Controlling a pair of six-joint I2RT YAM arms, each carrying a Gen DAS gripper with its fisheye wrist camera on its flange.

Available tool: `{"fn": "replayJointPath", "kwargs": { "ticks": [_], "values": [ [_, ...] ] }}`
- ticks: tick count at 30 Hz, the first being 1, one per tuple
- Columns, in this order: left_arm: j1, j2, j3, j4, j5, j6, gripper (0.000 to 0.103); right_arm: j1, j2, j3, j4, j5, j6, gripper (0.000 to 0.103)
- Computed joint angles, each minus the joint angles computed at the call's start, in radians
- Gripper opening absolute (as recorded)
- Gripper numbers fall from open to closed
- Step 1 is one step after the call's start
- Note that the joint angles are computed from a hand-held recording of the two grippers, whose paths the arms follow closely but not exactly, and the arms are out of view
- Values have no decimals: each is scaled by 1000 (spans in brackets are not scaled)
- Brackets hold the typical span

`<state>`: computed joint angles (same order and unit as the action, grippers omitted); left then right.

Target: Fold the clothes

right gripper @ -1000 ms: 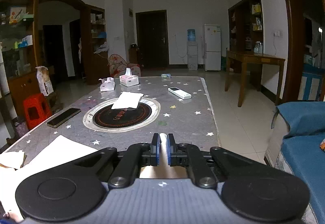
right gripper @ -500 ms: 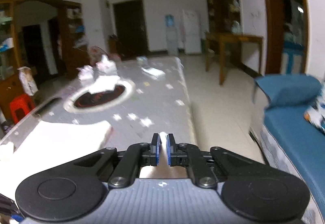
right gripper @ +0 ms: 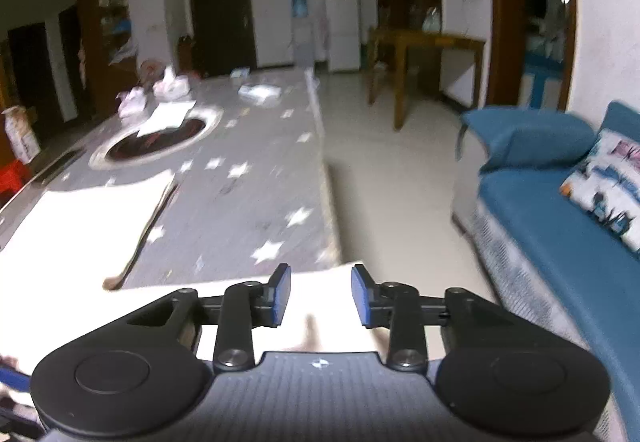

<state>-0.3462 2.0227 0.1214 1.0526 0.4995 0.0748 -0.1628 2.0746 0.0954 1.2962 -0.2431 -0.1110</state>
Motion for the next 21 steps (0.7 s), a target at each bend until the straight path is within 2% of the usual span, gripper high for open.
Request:
{"fn": "replayJointPath", "kwargs": {
  "ticks": [3, 7, 17, 21],
  "values": [
    [-10, -5, -9, 9, -7, -8, 45, 70, 82, 50, -10, 59, 13, 33],
    [2, 5, -6, 15, 7, -17, 45, 133, 122, 117, -42, 130, 32, 40],
    [-25, 31, 42, 15, -10, -77, 45, 180, 137, 345, -236, 151, 5, 42],
    [-34, 31, 38, 27, -8, -92, 51, 200, 131, 402, -307, 167, 5, 43]
  ]
}}
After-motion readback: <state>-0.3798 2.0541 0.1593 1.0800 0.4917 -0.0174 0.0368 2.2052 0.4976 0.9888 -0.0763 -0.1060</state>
